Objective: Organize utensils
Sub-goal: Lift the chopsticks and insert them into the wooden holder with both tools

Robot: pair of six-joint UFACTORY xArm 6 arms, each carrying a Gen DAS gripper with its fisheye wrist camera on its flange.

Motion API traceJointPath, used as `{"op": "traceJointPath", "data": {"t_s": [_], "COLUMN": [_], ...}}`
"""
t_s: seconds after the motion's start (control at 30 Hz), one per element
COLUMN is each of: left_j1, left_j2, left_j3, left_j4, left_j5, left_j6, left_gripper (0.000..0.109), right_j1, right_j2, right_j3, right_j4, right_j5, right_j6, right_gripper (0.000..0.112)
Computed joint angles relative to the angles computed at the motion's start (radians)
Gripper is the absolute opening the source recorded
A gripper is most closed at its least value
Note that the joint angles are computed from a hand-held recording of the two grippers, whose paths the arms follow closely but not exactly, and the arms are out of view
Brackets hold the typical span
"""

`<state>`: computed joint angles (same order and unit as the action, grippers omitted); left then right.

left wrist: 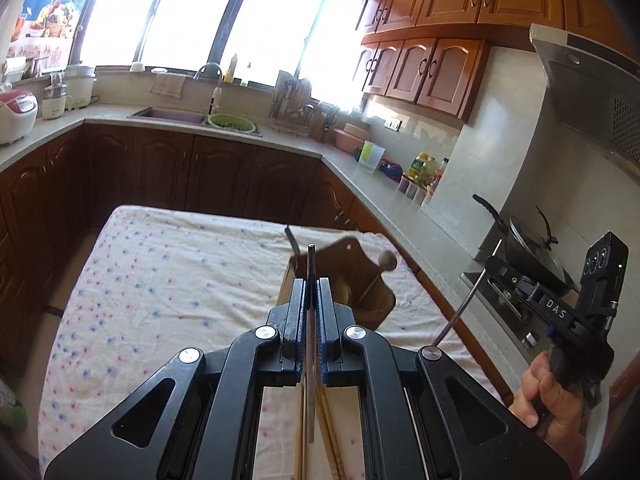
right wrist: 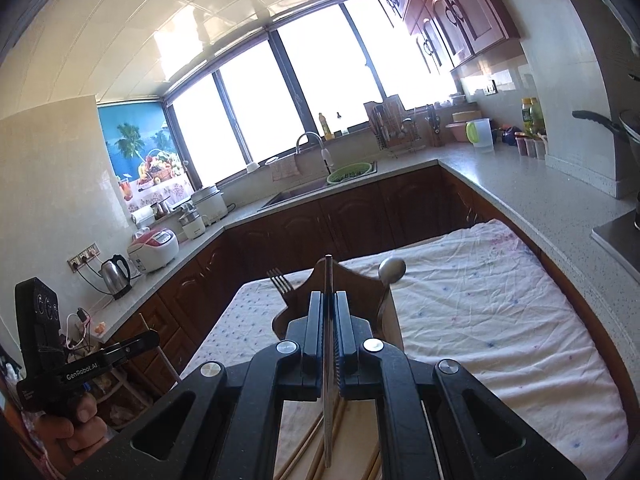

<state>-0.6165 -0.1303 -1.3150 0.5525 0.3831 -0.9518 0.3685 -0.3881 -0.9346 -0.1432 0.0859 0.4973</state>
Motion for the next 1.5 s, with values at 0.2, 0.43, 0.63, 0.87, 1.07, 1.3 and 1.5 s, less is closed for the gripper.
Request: {"op": "traceJointPath", "data": {"t_s": [0.2, 0.43, 0.63, 0.87, 1.07, 1.3, 1.5], "left_j1": [0.031, 0.073, 0.099, 0.094, 0.082, 0.082, 0.081], "left_j2": [0.161, 0.338, 0.394, 0.419, 0.445, 0.45, 0.45], "left_j3": [-0.247, -0.445, -0.425, -0.376, -0.376, -0.381, -0.382], "left_j4": [0.119, 0.225, 0.35, 0.344, 0.265, 0.243, 0.183], "left_j5": [0.013, 0.004, -0.051, -0.073, -0.055, -0.053, -0.052], "left_j6": [-0.074, -0.207, -0.393, -0.394, -0.296, -0.268, -0.206], "left_gripper": [0.004, 0.004, 0.004, 0.004, 0.005, 0.006, 0.006], "right_j1": [-0.072, -0.143, -0.169, -0.166, -0.166, -0.167, -0.163], "right_j2": [0.144, 0.29, 0.365, 0.398, 0.405, 0.395, 0.395], "right_j3": [-0.187, -0.36, -0.417, -0.408, -0.355, -0.315, -0.304], "right_j4": [-0.196, -0.605, -1.004, -1.233, -1.056, -0.855, -0.759], "right_j5": [-0.059, -0.072, -0.088, -0.076, -0.081, -0.095, -0.105], "right_j6": [0.168, 0.563, 0.986, 1.206, 1.037, 0.848, 0.767], "right_gripper": [0.005, 0.005, 0.005, 0.005, 0.005, 0.005, 0.01]}}
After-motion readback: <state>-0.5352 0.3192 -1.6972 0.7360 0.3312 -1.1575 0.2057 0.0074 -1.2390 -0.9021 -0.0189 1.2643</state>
